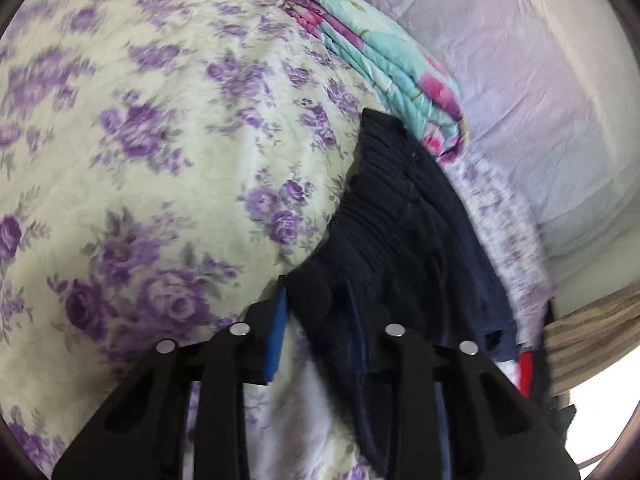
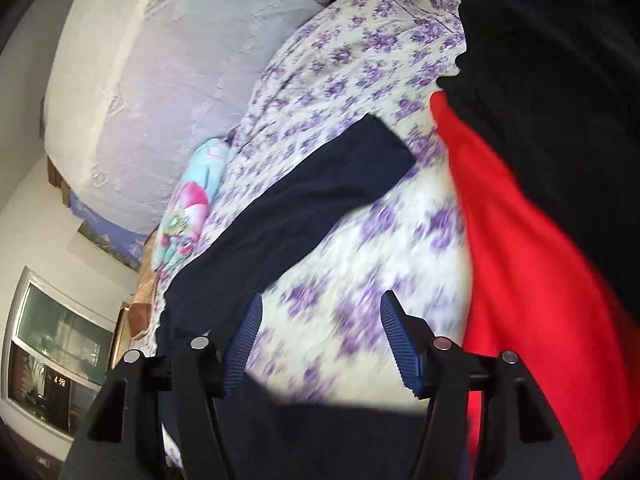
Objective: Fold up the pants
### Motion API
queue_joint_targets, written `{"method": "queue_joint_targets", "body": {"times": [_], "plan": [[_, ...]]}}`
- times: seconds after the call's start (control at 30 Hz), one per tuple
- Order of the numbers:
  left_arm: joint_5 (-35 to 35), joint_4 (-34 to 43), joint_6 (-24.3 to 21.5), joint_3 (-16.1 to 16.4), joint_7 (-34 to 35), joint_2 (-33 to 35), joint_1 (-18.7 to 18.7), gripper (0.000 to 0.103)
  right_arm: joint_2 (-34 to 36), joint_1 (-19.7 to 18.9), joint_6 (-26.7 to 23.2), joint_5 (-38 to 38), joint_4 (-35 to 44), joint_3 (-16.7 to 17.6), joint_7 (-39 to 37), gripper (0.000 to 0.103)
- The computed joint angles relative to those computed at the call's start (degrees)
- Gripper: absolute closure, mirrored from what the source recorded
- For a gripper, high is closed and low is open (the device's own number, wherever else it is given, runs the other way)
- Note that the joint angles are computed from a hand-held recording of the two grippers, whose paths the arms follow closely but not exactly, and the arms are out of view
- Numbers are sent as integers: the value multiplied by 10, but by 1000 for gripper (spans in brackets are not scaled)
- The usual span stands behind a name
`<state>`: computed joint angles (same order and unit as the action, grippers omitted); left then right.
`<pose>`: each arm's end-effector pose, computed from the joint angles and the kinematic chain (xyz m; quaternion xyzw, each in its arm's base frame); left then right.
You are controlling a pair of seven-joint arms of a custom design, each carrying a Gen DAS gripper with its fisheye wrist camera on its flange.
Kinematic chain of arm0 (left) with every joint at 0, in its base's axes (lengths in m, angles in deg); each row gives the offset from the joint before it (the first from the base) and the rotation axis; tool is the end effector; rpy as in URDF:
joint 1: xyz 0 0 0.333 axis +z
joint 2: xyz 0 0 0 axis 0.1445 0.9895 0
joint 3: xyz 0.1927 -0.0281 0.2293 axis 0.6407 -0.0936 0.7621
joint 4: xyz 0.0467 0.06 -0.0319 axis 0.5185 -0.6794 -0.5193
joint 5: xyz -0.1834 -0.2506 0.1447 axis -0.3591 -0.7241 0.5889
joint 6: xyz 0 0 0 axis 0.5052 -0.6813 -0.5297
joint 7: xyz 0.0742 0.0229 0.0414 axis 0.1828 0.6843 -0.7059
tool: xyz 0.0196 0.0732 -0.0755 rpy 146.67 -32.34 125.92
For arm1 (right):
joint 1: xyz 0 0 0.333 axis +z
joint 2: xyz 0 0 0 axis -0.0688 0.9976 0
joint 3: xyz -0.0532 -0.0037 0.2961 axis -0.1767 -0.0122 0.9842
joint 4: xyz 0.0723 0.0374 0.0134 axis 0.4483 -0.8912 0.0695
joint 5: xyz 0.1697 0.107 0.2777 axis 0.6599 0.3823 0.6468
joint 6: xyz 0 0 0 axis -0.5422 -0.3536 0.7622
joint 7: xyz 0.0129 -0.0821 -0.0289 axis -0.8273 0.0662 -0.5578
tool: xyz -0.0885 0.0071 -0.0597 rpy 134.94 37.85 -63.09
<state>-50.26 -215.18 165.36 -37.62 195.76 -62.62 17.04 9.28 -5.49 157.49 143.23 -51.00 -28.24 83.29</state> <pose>0.3711 0.2032 0.4910 -0.8522 0.3182 -0.4093 0.0700 0.5419 -0.0404 0.5475 -0.5818 0.6672 0.0574 0.4617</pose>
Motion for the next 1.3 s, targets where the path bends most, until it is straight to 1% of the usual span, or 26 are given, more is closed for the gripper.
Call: {"method": "queue_joint_targets", "body": {"times": [0.03,0.07,0.17,0.27,0.33,0.4,0.47,0.53,0.6,0.63,0.7,0.73,0.77,0.83,0.87,0.9,0.93,0.97,1.0,1.07,1.13,1.2,1.23,1.27,1.3], "plan": [[-31,-3,-7,19,28,-5,-11,82,-23,0,-5,9,-26,0,2,39],[-49,-8,-8,25,47,-10,-14,83,-46,1,-11,15,-52,-2,5,38],[-81,-20,10,20,81,-21,-16,84,-119,4,-25,-7,-124,-12,29,37],[-119,-23,17,25,108,-32,-21,85,-204,5,-24,-42,-202,-22,51,36],[-129,-24,11,28,118,-39,-18,85,-253,0,-28,-78,-244,-28,74,34],[-132,-24,6,26,120,-45,-12,86,-289,-7,-46,-110,-274,-37,103,33],[-127,-27,9,20,117,-54,-6,89,-309,-11,-64,-133,-296,-47,118,32],[-119,-29,12,17,111,-64,-4,89,-323,-20,-76,-154,-319,-51,139,32],[-101,-32,15,14,102,-72,-2,89,-327,-19,-81,-140,-343,-64,138,32],[-88,-36,19,11,94,-75,-1,89,-323,-16,-75,-129,-350,-66,132,32],[-43,-42,22,-2,62,-76,5,89,-321,-11,-41,-95,-371,-64,119,31],[-22,-48,29,-10,44,-78,8,89,-326,-3,-10,-56,-385,-66,100,31],[-13,-54,33,-9,37,-83,4,90,-329,6,12,-21,-394,-69,79,31],[-13,-65,30,12,37,-95,-15,89,-328,23,52,42,-402,-72,38,37],[-11,-72,34,17,28,-101,-18,87,-320,27,61,56,-399,-72,28,47],[-8,-77,37,22,20,-107,-22,82,-310,31,67,69,-395,-72,20,62],[-6,-83,37,29,13,-112,-26,67,-300,34,71,79,-390,-71,15,68],[-3,-87,39,33,5,-116,-28,54,-293,36,74,85,-386,-69,11,77],[-3,-92,44,37,-1,-122,-33,51,-289,36,76,88,-383,-68,6,84],[5,-95,45,43,-9,-127,-43,50,-287,34,72,91,-375,-70,-1,89],[10,-87,43,52,-12,-124,-60,50,-284,36,69,99,-364,-69,-11,89],[7,-68,34,61,-11,-106,-80,50,-283,34,67,94,-354,-67,-11,89],[10,-58,31,58,-15,-93,-83,50,-276,36,64,92,-344,-67,-13,89],[22,-48,31,45,-29,-78,-77,50,-274,36,63,92,-339,-66,-14,89],[45,-39,35,25,-51,-61,-64,50,-269,37,62,93,-332,-66,-14,89]]}}
